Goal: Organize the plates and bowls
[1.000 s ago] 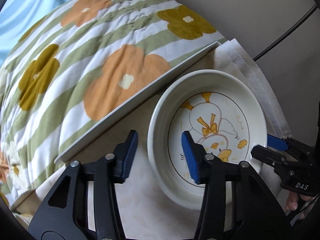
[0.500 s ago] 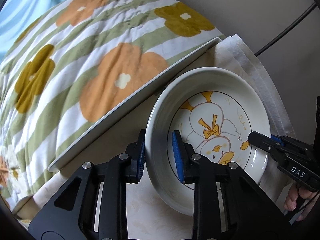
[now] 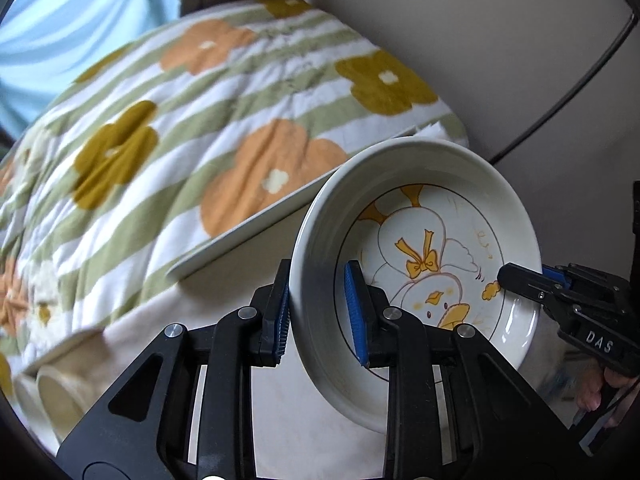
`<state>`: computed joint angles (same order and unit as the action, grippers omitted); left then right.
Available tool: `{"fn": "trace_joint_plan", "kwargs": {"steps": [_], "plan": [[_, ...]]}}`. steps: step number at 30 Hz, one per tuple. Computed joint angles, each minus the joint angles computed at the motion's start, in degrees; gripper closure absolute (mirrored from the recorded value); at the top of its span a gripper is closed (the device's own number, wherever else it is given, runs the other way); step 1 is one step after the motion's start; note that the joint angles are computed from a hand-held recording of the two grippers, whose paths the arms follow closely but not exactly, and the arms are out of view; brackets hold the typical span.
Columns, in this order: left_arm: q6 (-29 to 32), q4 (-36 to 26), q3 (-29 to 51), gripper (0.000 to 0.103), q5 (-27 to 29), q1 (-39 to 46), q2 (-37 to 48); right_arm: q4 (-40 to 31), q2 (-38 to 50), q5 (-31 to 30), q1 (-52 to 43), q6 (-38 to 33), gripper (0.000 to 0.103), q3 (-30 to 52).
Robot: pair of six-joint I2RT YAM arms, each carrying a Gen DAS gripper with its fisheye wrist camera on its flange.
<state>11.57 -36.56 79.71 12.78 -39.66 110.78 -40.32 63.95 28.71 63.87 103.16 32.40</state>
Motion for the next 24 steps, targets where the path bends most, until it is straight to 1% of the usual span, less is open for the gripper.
{"fn": "trace_joint_plan", "kwargs": {"steps": [3, 7, 10, 13, 15, 18, 20, 21, 23, 24], "plan": [[-3.0, 0.4, -7.3, 0.08, -0.7, 1.6, -8.2, -1.7, -2.6, -0.8, 2.1, -3.3, 0.087, 2.1], [-6.9, 0.8, -19.2, 0.08, -1.9, 5.1, -21.8, -3.1, -0.7, -0.9, 6.2, -7.7, 0.087, 7.0], [-8.9, -0.2, -26.7, 0.08, -2.7, 8.8, -31.3, -1.2, 2.3, -1.1, 8.5, -11.6, 0.087, 9.7], [-8.8, -3.3, -33.6, 0.08, -2.4, 15.1, -40.8, 3.7, 5.7, -2.7, 9.8, -16.8, 0.087, 11.3], [-7.3, -6.1, -37.5, 0.08, -1.6, 20.6, -46.3, 7.7, 8.8, -4.4, 10.0, -20.1, 0.087, 12.3], [-1.7, -9.9, -42.0, 0.08, 0.5, 30.9, -52.5, 13.1, 14.6, -7.3, 10.1, -24.0, 0.087, 14.7], [3.5, -11.8, -44.2, 0.08, 2.2, 38.7, -54.5, 15.8, 19.2, -9.2, 10.3, -26.0, 0.087, 17.3], [7.7, -12.7, -45.1, 0.08, 3.4, 44.1, -54.8, 16.6, 21.7, -9.9, 10.6, -26.9, 0.087, 19.1], [12.7, -12.9, -46.6, 0.08, 4.5, 50.2, -54.3, 17.9, 26.2, -11.3, 10.7, -28.6, 0.087, 22.2], [16.6, -12.9, -47.4, 0.08, 5.3, 54.5, -53.3, 18.4, 28.4, -11.9, 10.8, -29.1, 0.087, 23.8]]}}
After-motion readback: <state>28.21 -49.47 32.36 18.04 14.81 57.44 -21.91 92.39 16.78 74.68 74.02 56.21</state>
